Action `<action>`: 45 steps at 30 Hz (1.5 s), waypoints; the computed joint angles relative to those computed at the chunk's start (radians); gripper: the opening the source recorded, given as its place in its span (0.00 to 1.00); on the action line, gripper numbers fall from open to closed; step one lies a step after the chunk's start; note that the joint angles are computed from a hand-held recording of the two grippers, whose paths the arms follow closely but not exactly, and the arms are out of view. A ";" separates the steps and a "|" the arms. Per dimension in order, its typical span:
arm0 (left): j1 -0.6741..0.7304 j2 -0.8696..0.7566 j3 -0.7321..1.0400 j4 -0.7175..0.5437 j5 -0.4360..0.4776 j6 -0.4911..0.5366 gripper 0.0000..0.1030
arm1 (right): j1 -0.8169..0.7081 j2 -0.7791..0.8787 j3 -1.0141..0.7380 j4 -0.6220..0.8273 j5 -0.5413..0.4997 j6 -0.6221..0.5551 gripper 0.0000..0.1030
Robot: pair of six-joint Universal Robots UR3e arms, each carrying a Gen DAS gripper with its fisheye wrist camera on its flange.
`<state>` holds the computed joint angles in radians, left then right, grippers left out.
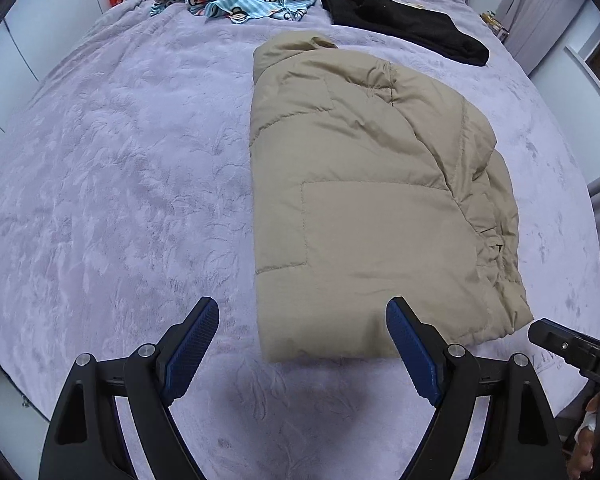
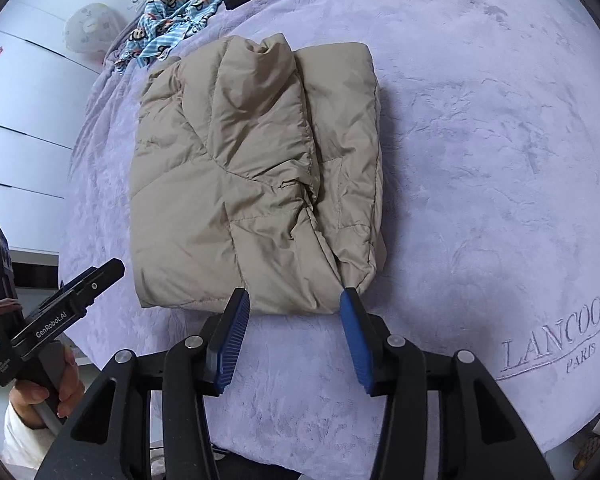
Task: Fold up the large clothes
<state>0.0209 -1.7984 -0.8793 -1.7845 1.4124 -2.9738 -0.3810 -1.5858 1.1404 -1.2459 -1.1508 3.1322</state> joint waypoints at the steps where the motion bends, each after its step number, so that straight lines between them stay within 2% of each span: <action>1: -0.005 0.018 -0.010 -0.011 0.003 -0.013 0.83 | -0.005 -0.012 0.007 0.005 0.003 -0.013 0.50; 10: -0.061 0.143 -0.063 -0.061 0.021 -0.085 0.83 | -0.119 -0.132 0.017 0.167 0.020 -0.166 0.50; 19: -0.085 0.253 -0.077 -0.123 0.053 -0.148 0.84 | -0.254 -0.223 -0.008 0.341 0.052 -0.339 0.55; 20: -0.081 0.265 -0.077 -0.133 0.055 -0.151 0.86 | -0.264 -0.232 -0.011 0.358 0.056 -0.355 0.55; 21: -0.074 0.277 -0.078 -0.141 0.052 -0.149 0.96 | -0.276 -0.239 -0.017 0.379 0.061 -0.374 0.55; 22: -0.072 0.291 -0.082 -0.138 0.055 -0.150 1.00 | -0.283 -0.246 -0.022 0.397 0.065 -0.385 0.55; 27: -0.056 0.297 -0.033 -0.151 0.069 -0.123 1.00 | -0.292 -0.255 -0.080 0.449 0.064 -0.405 0.62; 31: -0.032 0.254 0.079 -0.180 0.075 -0.075 1.00 | -0.240 -0.230 -0.159 0.429 0.045 -0.343 0.65; 32: -0.029 0.237 0.116 -0.186 0.086 -0.064 1.00 | -0.219 -0.216 -0.184 0.415 0.041 -0.319 0.69; 33: -0.020 0.221 0.151 -0.192 0.087 -0.047 1.00 | -0.189 -0.200 -0.210 0.390 0.035 -0.284 0.77; 36: 0.011 0.172 0.257 -0.211 0.095 -0.001 1.00 | -0.100 -0.153 -0.279 0.307 0.007 -0.172 0.79; 40: 0.058 0.096 0.411 -0.267 0.071 0.045 1.00 | 0.054 -0.066 -0.401 0.203 -0.094 0.012 0.81; 42: 0.073 0.059 0.484 -0.298 0.065 0.052 1.00 | 0.117 -0.048 -0.428 0.133 -0.145 0.069 0.99; 45: 0.089 0.017 0.572 -0.347 0.048 0.057 1.00 | 0.212 0.004 -0.508 0.084 -0.238 0.125 1.00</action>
<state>0.1096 -1.7809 -0.3070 -2.1315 1.4608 -2.9171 -0.1688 -1.5822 0.6326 -1.1618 -1.3887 3.2575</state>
